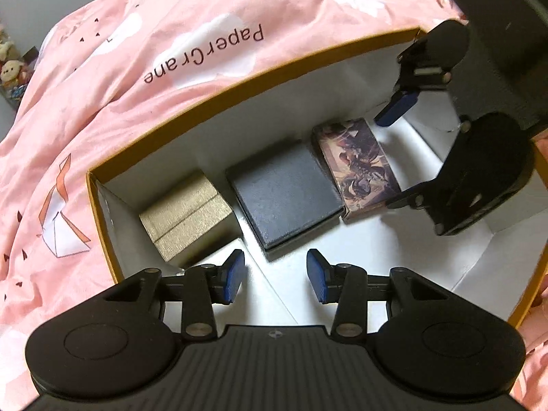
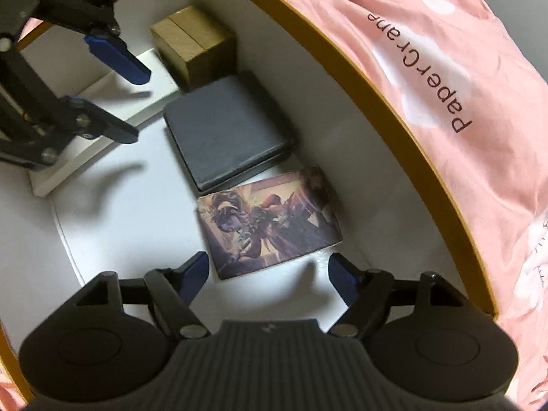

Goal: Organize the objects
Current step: 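Open both grippers and push the red box against the grey box with the right gripper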

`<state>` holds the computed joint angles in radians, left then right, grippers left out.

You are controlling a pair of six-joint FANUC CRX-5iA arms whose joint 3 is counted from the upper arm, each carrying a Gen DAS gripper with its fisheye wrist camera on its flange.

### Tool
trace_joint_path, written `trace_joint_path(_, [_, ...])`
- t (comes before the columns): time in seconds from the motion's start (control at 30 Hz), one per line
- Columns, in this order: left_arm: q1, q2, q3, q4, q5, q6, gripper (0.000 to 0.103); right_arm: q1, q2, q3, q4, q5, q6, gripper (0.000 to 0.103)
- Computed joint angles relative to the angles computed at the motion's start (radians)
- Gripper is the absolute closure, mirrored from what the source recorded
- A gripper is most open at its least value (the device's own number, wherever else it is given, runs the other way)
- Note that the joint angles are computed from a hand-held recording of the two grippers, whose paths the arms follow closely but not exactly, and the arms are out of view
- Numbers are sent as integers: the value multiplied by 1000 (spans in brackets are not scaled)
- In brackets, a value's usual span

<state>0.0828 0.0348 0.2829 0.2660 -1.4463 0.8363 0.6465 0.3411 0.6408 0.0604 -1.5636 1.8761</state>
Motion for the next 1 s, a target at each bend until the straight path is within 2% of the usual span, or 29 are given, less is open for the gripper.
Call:
trace_joint_path(0.13, [-3, -1, -1, 11, 17, 0, 55, 28, -29, -61, 22, 72, 100, 31])
trace_joint_path(0.23, [6, -4, -8, 25, 20, -15, 55, 40, -43, -80, 16, 101, 170, 39])
trace_joint_path(0.37, [8, -13, -21, 30, 31, -29, 58, 56, -38, -78, 18, 114, 226, 46])
trace_joint_path(0.43, [14, -18, -33, 41, 36, -34, 58, 62, -23, -57, 33, 84, 223, 46])
trace_joint_path(0.47, [19, -19, -38, 51, 37, -39, 58, 60, -6, -31, 40, 53, 201, 41])
trace_joint_path(0.5, [21, -20, -43, 60, 40, -41, 58, 56, 15, 1, 49, 17, 162, 28])
trace_joint_path(0.53, [26, -21, -47, 70, 42, -46, 58, 43, 32, 31, 40, -18, 126, 24])
trace_joint_path(0.6, [32, -18, -51, 84, 41, -60, 58, 14, 65, 93, 4, -87, 73, 23])
trace_joint_path(0.67, [33, -16, -54, 90, 44, -75, 58, -2, 80, 108, -4, -106, 36, 24])
trace_joint_path(0.83, [41, -25, -82, 119, 69, -106, 58, 7, 54, 40, -1, -31, 100, 37])
trace_joint_path(0.9, [46, -28, -90, 131, 72, -119, 58, 21, 33, 7, 5, -10, 144, 46])
trace_joint_path(1.0, [42, -25, -82, 117, 64, -131, 58, 34, 44, 24, 21, -18, 192, 52])
